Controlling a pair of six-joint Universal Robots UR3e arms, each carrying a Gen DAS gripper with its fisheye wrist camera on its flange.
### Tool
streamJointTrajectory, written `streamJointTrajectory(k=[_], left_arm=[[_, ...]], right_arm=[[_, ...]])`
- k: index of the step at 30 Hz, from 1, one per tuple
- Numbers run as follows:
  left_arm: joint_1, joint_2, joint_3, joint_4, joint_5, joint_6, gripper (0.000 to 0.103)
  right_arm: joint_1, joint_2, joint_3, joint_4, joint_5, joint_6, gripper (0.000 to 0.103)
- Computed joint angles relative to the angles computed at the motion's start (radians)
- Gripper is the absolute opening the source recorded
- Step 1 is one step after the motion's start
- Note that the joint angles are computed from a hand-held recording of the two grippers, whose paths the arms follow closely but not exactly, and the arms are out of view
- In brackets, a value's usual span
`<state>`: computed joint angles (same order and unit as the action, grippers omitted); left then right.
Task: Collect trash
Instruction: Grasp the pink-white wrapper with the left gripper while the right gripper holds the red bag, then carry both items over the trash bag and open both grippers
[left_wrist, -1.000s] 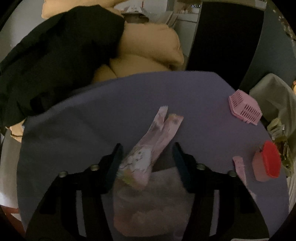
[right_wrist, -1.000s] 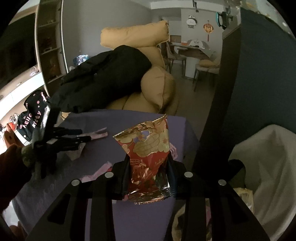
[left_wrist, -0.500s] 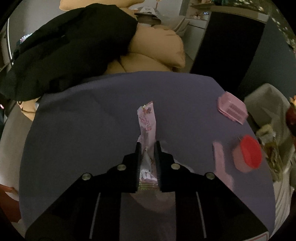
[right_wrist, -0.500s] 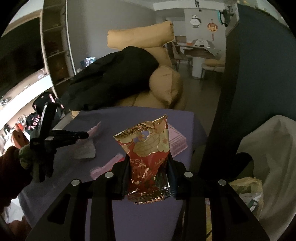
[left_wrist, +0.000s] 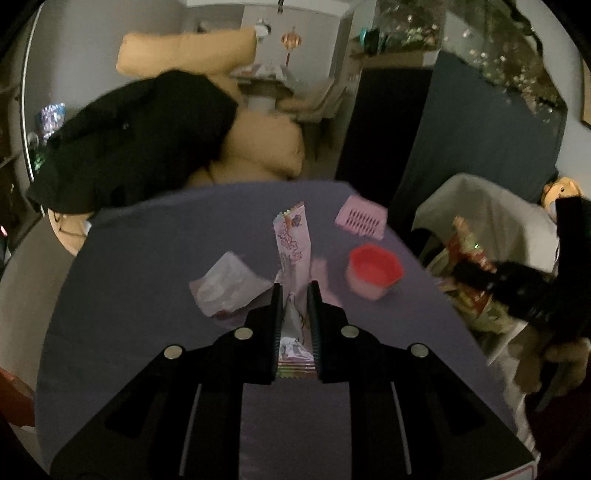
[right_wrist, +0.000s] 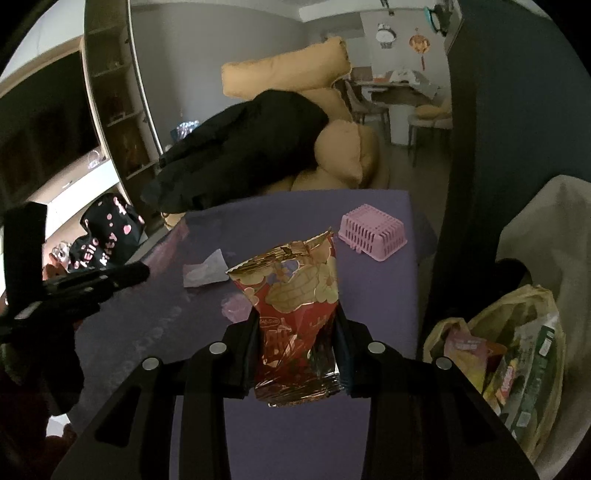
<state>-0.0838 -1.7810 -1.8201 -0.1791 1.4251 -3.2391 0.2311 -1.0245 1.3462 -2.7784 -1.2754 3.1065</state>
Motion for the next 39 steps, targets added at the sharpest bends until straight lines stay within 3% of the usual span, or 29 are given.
streamJointTrajectory(k=[6,13,25,33,39], left_arm=[[-0.105,0.009,0.058,-0.013,0.061,-0.007,0.013],[-0.234,-0.074,0.251,-0.090,0.107,-0.012,0.013],[-0.449,-0.418,0.883,-0.370,0.206,0.063,0.013],[-0.517,-0.627,1.262,-0.546,0.218,0.090,0.013],[-0.528,-0.841,1.648,-0.732,0.187,0.060,0.013]], right_arm=[[-0.030,-0.144,0.230,-0.152,-0.017,0.038,0.033],[-0.110,-0.268,0.360,-0.226,-0.001,0.019,0.033],[-0.326,-0.454,0.510,-0.276,0.044,-0.084,0.033],[-0.496,-0.539,0.601,-0.278,0.127,-0.106,0.033],[-0.553,-0.543,0.613,-0.287,0.128,-0.097,0.034]])
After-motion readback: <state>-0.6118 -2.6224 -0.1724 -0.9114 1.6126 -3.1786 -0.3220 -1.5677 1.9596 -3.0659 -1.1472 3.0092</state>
